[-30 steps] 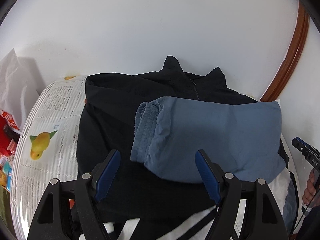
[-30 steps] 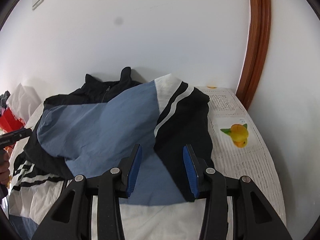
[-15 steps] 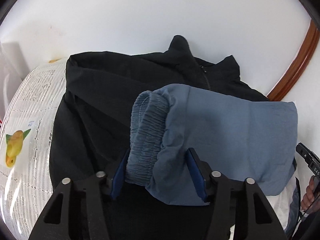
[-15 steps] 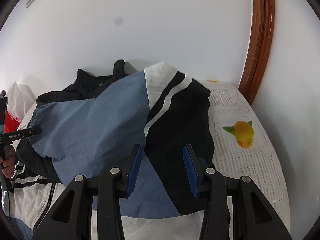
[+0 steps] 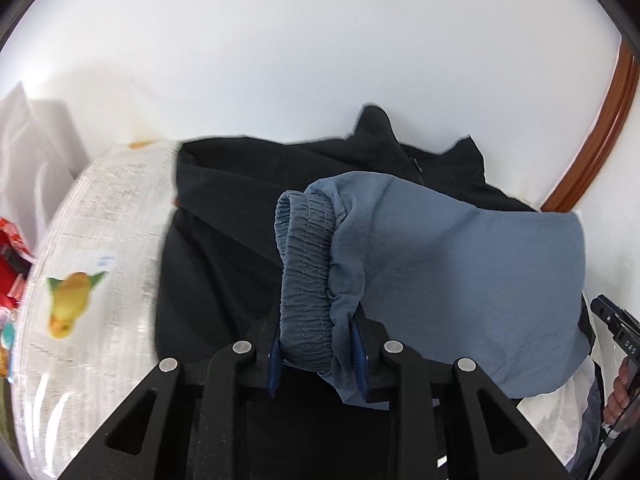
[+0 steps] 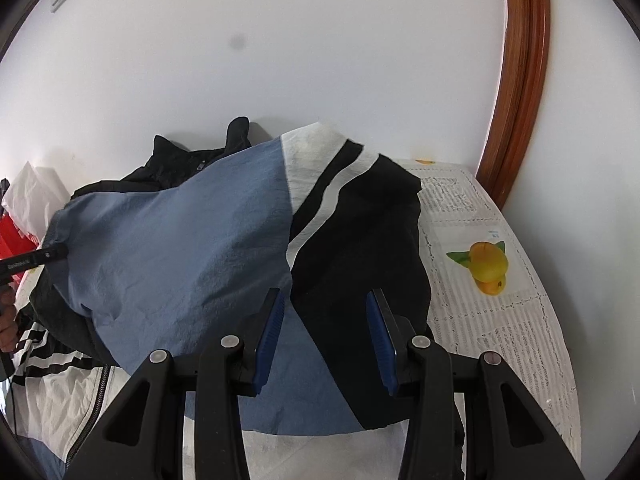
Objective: Fold large clothes
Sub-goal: 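Lay the blue-grey sleeve flat and open the left tool, then move both tools toward the jacket hem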
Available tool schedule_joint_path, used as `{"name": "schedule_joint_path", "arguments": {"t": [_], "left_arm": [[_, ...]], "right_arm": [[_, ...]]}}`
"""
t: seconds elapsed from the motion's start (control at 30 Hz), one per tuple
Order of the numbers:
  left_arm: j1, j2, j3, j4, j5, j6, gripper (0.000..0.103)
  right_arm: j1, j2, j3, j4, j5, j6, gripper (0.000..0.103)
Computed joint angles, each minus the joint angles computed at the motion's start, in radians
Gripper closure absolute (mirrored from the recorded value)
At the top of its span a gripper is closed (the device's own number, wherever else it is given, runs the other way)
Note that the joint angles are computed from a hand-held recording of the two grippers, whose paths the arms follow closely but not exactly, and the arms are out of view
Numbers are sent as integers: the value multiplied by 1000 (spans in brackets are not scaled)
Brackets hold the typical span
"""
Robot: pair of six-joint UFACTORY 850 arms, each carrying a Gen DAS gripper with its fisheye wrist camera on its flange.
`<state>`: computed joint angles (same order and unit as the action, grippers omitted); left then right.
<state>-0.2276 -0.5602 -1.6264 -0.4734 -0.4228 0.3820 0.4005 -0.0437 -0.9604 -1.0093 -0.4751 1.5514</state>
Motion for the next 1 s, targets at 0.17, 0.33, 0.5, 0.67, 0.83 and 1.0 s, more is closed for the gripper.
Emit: {"name": "schedule_joint_path", "arguments": {"t": [0.17, 0.33, 0.5, 0.67, 0.83, 1.0], "left_arm": [[27, 55, 62, 37, 22, -35, 77], [46, 78, 109, 76, 10, -65, 77], [48, 58, 109, 91, -6, -86, 76], [48, 51, 105, 109, -14, -106, 73], [42, 78, 131, 139, 10, -135, 73], [37, 135, 181, 199, 22, -173, 61]], "right_arm": [[-2, -6, -10, 3, -19, 18, 61], [3, -43, -25, 3, -61, 35, 58], [-8, -95, -39, 68, -79, 8, 58], [-7, -123, -50, 99, -116, -16, 58], [4, -73, -23, 83, -97, 37, 58], [52, -40, -27, 77, -197, 26, 55]]}}
